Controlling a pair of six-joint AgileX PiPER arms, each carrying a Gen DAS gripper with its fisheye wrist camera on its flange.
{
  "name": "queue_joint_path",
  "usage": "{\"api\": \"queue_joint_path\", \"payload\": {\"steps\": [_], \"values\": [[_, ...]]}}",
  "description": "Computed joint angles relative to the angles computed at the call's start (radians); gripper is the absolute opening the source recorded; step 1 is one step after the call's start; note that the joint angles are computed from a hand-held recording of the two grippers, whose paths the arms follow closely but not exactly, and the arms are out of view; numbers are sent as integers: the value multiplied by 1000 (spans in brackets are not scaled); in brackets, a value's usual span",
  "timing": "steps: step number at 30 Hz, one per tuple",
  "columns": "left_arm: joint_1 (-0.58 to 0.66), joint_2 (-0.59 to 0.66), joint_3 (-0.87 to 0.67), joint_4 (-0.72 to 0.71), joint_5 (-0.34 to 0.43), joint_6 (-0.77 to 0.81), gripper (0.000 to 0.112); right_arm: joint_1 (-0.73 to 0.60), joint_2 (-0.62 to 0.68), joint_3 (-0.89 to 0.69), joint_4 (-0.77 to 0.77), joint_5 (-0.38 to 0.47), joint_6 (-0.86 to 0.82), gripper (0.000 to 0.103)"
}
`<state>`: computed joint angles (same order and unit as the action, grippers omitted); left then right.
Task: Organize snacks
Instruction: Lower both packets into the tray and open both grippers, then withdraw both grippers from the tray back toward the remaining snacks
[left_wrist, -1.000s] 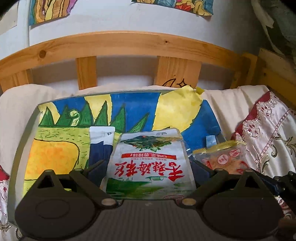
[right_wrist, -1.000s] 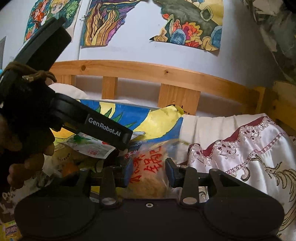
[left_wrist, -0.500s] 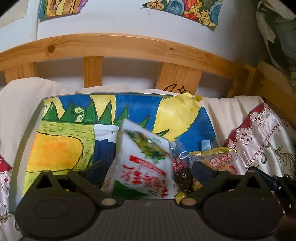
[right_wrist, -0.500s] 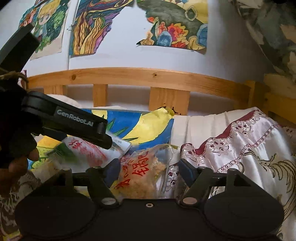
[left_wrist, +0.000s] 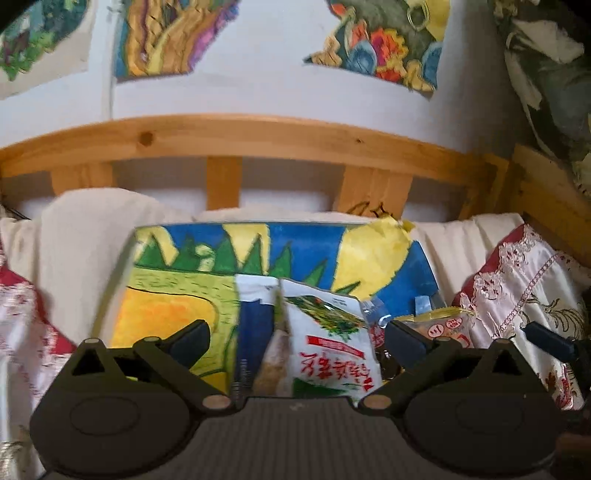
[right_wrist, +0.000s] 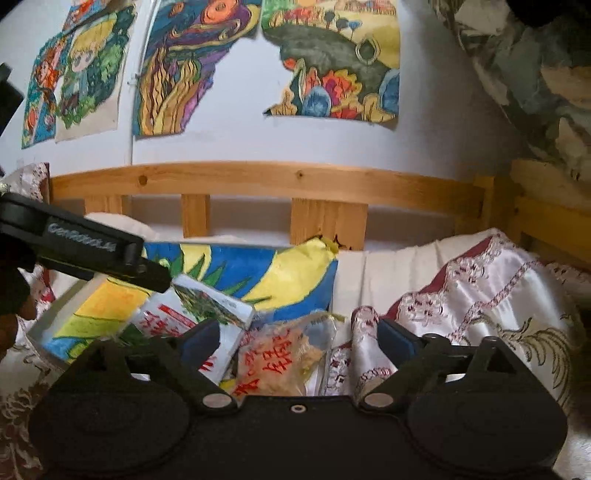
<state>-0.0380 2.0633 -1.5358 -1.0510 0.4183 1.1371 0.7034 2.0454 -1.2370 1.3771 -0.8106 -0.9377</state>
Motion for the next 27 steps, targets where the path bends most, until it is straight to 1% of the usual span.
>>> {"api": "queue_joint_path", "payload": {"steps": [5,8,16,22,27], "values": [[60,-87,103,-127,-1,141,102,47,-44,24,-5,-44,3,102],[102,-138,163,-187,15,222,102,82,-73,41,-1,-70,-2,102],[235,-252,312,-299,95,406,102,188,-135,95,8,-145,44,102],[323,-314,416,-374,163,536,102,267,-154,100,79,-207,-10,102],[385,-351,490,-396,202,583,102,345,-180,135,147,-248,-29,102]]}}
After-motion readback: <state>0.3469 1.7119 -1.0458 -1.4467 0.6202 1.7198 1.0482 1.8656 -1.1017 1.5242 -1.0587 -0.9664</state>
